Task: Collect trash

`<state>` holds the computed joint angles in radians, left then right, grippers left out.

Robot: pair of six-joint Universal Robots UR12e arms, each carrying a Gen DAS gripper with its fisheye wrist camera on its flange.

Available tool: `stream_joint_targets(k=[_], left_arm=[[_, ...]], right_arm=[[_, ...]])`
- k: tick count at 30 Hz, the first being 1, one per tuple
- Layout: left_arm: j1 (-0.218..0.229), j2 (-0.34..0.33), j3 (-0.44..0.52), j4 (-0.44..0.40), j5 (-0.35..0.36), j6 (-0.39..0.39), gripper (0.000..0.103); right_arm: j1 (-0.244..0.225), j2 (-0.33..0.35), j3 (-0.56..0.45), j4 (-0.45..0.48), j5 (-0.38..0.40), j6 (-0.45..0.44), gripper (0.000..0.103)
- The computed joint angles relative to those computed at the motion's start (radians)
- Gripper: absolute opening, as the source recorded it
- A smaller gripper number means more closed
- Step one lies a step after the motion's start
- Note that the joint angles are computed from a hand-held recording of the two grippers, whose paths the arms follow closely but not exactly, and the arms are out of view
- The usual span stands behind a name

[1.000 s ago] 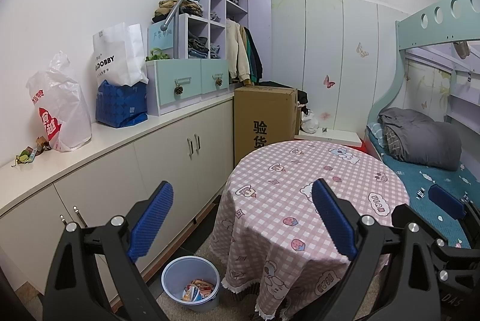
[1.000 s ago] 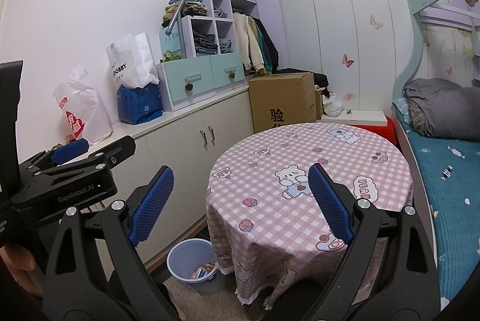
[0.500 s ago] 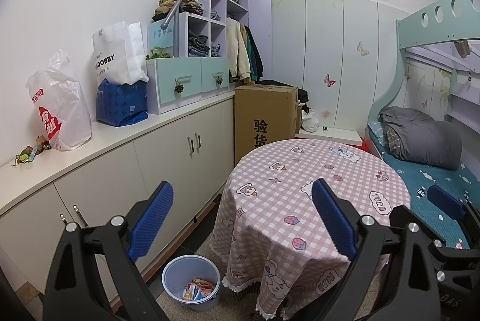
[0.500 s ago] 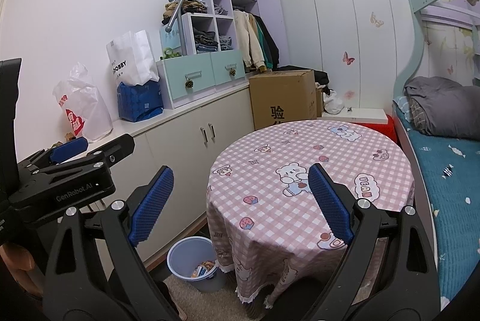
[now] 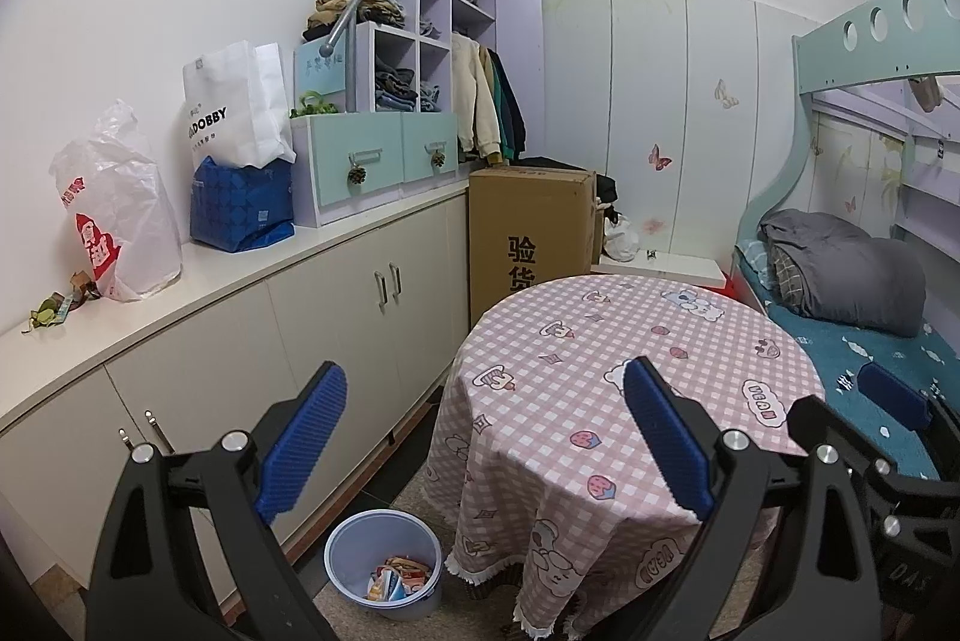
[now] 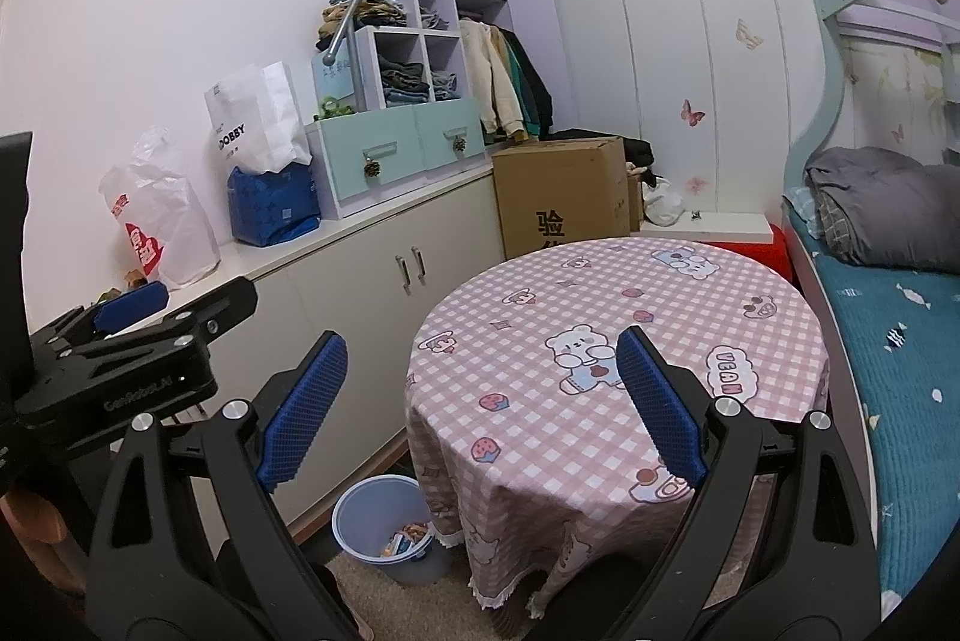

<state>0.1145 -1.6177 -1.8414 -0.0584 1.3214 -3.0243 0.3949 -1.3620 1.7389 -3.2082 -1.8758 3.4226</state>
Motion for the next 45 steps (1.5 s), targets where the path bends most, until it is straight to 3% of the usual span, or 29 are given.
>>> stream_joint_targets(k=[11, 19, 25, 30, 34, 39, 45], left_arm=[[-0.04, -0.067, 0.053, -0.067, 0.061, 0.025, 0.092], [-0.119, -0.222, 0.241, -0.331, 0.123, 0.046, 0.092], [-0.188, -0.371, 0.431, -0.537, 0.202, -0.009, 0.092], [-0.222, -0.464, 0.556, -0.623, 0.248, -0.043, 0.092], [-0.24, -0.528, 0.644, -0.702, 0.275, -0.091, 0.092], [-0.254, -0.57, 0.687, -0.704, 0.316, -0.132, 0.092], [-0.256, -0.598, 0.718, -0.686, 0.311, -0.156, 0.096]], right_arm=[[-0.052, 0.029, -0.017, 0.073, 0.031, 0.045, 0.091], [-0.121, 0.076, -0.067, 0.242, 0.03, 0.032, 0.091], [-0.186, 0.126, -0.14, 0.403, 0.065, -0.019, 0.091], [-0.224, 0.184, -0.228, 0.552, 0.097, -0.095, 0.092], [-0.242, 0.23, -0.287, 0.62, 0.134, -0.131, 0.092], [-0.27, 0.283, -0.357, 0.678, 0.227, -0.181, 0.092], [-0.287, 0.322, -0.413, 0.702, 0.301, -0.234, 0.094]])
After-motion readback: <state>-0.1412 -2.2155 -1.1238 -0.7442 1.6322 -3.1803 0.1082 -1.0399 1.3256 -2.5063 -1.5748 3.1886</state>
